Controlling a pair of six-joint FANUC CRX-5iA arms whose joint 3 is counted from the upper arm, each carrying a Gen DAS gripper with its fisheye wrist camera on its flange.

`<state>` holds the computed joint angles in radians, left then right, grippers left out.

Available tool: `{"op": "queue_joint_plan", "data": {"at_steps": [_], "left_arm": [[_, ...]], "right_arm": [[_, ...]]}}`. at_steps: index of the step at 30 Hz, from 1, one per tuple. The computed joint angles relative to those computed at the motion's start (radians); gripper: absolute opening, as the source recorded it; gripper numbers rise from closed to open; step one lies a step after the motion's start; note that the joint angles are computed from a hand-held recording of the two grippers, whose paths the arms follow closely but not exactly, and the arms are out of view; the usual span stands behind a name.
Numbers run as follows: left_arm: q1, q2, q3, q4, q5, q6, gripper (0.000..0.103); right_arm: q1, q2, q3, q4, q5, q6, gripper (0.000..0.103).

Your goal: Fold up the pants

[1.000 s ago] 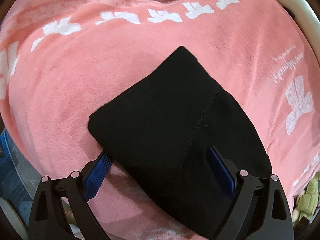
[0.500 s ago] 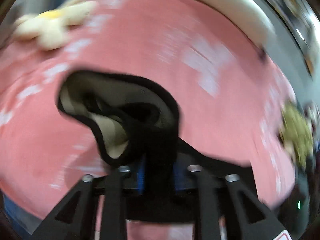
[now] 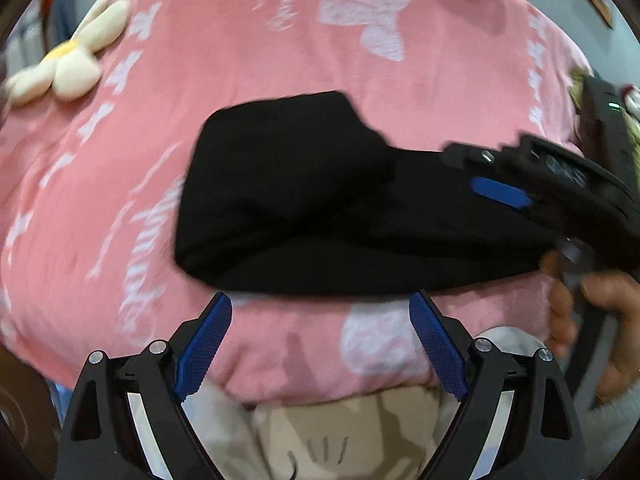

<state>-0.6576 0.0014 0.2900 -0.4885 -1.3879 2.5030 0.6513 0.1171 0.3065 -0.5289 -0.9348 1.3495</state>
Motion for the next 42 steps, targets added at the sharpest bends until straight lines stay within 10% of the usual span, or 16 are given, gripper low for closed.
{"op": "queue_joint_plan", "data": {"at_steps": [11, 18, 21, 22, 25, 29, 34, 37, 42], "left_arm": [[0.115, -0.154, -0.173, 0.077, 0.061, 0.093, 0.088], [0.191, -0.243, -0.281, 0.155, 0.139, 0.123, 0.088], [0.204, -0.256, -0.303, 0.165, 0.154, 0.132, 0.088], [0.207, -0.255, -0.3, 0.17, 0.155, 0.129, 0.088], [0.218, -0.255, -0.298, 0.184, 0.153, 0.122, 0.088], [0.195, -0.244, -0.268, 0.121, 0.108, 0.143, 0.088], [0.232, -0.238, -0.281, 0.161, 0.135, 0.129, 0.088], [0.221, -0.222, -0.263, 0.146, 0.129, 0.117, 0.088], [0.224, -0.2, -0.249, 0.166, 0.135, 0.09, 0.088]], "right_arm": [[-0.032, 0.132, 0.122, -0.295, -0.05, -0.031, 0.078], [0.096, 0.059, 0.071, 0.036, -0.081, 0.054, 0.078], [0.143, 0.064, 0.055, 0.141, -0.078, 0.094, 0.046], [0.149, 0.083, 0.073, 0.151, -0.097, 0.107, 0.019], [0.158, 0.103, 0.127, 0.191, -0.112, 0.127, 0.008], [0.083, 0.024, 0.091, 0.119, 0.025, 0.095, 0.008], [0.058, 0.081, 0.049, 0.305, -0.106, -0.136, 0.016], [0.06, -0.02, -0.037, 0.209, -0.003, -0.048, 0.063], [0.134, 0.006, -0.002, 0.234, -0.045, 0.032, 0.065]]}}
